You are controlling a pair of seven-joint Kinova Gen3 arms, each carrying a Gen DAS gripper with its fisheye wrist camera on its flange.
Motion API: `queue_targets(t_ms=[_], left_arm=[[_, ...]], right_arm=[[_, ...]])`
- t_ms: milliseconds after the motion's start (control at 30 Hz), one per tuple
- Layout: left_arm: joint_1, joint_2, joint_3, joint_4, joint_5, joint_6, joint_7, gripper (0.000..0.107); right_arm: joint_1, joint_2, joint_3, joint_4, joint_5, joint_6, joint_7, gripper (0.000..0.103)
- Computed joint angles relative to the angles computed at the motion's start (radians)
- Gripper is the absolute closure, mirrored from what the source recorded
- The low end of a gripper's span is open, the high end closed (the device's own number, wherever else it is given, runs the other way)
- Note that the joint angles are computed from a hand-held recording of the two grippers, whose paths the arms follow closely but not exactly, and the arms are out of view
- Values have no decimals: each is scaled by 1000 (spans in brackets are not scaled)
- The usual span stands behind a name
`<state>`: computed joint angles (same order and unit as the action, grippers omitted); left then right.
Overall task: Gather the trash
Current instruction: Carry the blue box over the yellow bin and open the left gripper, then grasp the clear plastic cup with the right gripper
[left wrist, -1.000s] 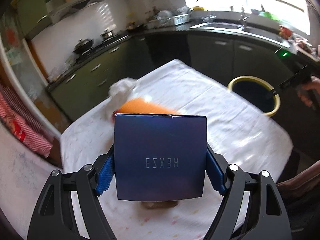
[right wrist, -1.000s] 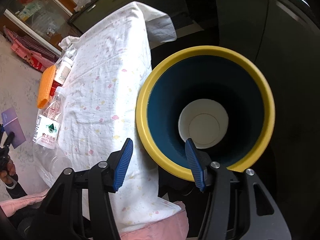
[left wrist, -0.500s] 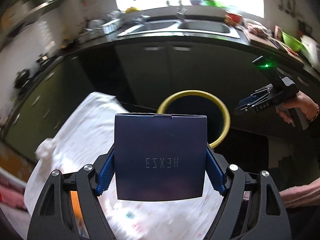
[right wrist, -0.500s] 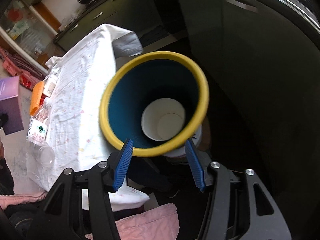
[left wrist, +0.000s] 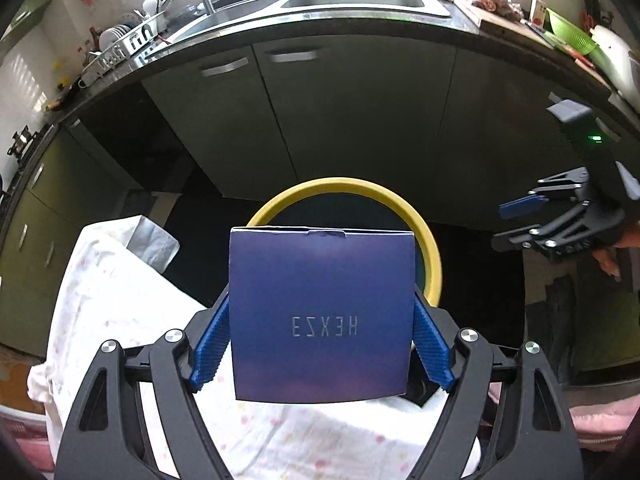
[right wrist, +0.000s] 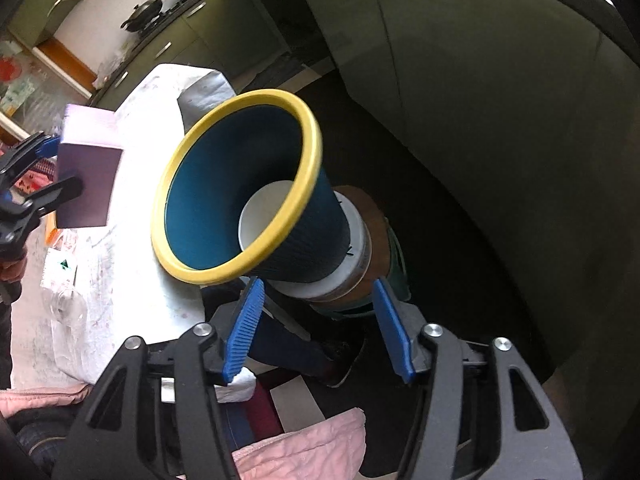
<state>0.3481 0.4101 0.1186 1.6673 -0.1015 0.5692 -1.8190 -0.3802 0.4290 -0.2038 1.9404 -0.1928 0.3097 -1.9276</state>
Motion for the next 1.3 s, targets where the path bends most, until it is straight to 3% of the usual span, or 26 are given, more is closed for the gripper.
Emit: queue_targets(t_ms=[133,267,367,500,667,800,933,1067,1167,1300], left_arm=[[2,-17,-6,8,-9,-30,22,20],[-47,-120,12,83,29,-70,-10,18],[-128,-241,44,179,125,-114,-87,14],[-194,-411,6,314,268,-166,-197,12],[-209,-600,-150,454,423,-156,-330,11],[-238,-751,-278,561,436,-132,-358,10],[-273,-879,-419,655,395,-112,-388,10],[-281,-973,-584,718,357,-71,-442,10],[-293,-1031,-676,759,322,-67,-475,9],[-293,-1073,-769,783,278,-71,-502,9]], right_arm=[[-15,-2,6,-3,5,6,-12,47],[-29,-9,9,-9,15,4,-19,47],[-55,-9,12,-20,30,5,-26,47],[-99,2,19,-54,54,29,-37,47],[-176,18,40,-129,109,86,-63,47],[-241,43,28,-222,149,133,-25,47],[-329,98,42,-388,120,253,129,47],[-336,184,-94,-574,181,367,292,46],[-404,249,-141,-713,286,435,414,34],[-535,333,-64,-898,308,566,577,30]])
